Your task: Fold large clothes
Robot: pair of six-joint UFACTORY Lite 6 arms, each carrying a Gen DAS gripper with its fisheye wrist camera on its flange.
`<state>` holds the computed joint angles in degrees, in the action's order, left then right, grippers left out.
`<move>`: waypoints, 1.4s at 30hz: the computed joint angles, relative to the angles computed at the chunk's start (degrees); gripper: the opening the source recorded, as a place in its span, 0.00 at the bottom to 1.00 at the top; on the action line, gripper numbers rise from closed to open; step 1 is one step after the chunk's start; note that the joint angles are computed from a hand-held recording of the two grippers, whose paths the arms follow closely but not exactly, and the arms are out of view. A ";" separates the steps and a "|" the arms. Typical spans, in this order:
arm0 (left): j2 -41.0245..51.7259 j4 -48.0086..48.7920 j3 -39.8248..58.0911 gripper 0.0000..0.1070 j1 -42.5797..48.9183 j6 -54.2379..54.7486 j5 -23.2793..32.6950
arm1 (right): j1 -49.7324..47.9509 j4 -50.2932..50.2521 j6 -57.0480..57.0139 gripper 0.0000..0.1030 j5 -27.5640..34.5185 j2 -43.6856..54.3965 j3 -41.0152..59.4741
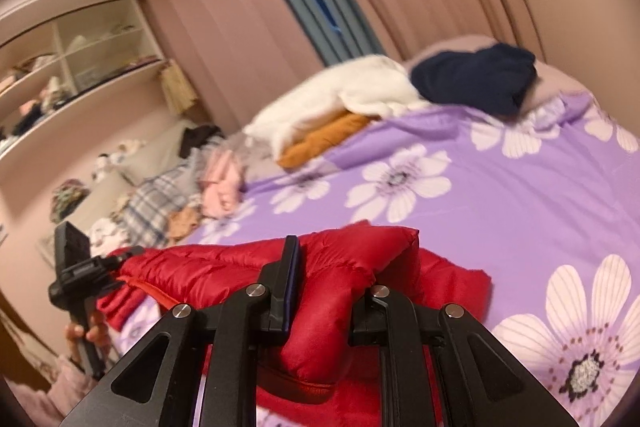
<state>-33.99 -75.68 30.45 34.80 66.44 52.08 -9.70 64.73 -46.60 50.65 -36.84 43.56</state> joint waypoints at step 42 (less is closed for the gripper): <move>57.11 -6.27 31.93 0.24 -11.77 -1.96 -16.48 | 9.11 6.75 -0.68 0.18 -14.29 44.33 14.38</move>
<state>23.12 -81.95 62.38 23.04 64.49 35.60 -0.59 71.48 -47.28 36.36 7.49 57.94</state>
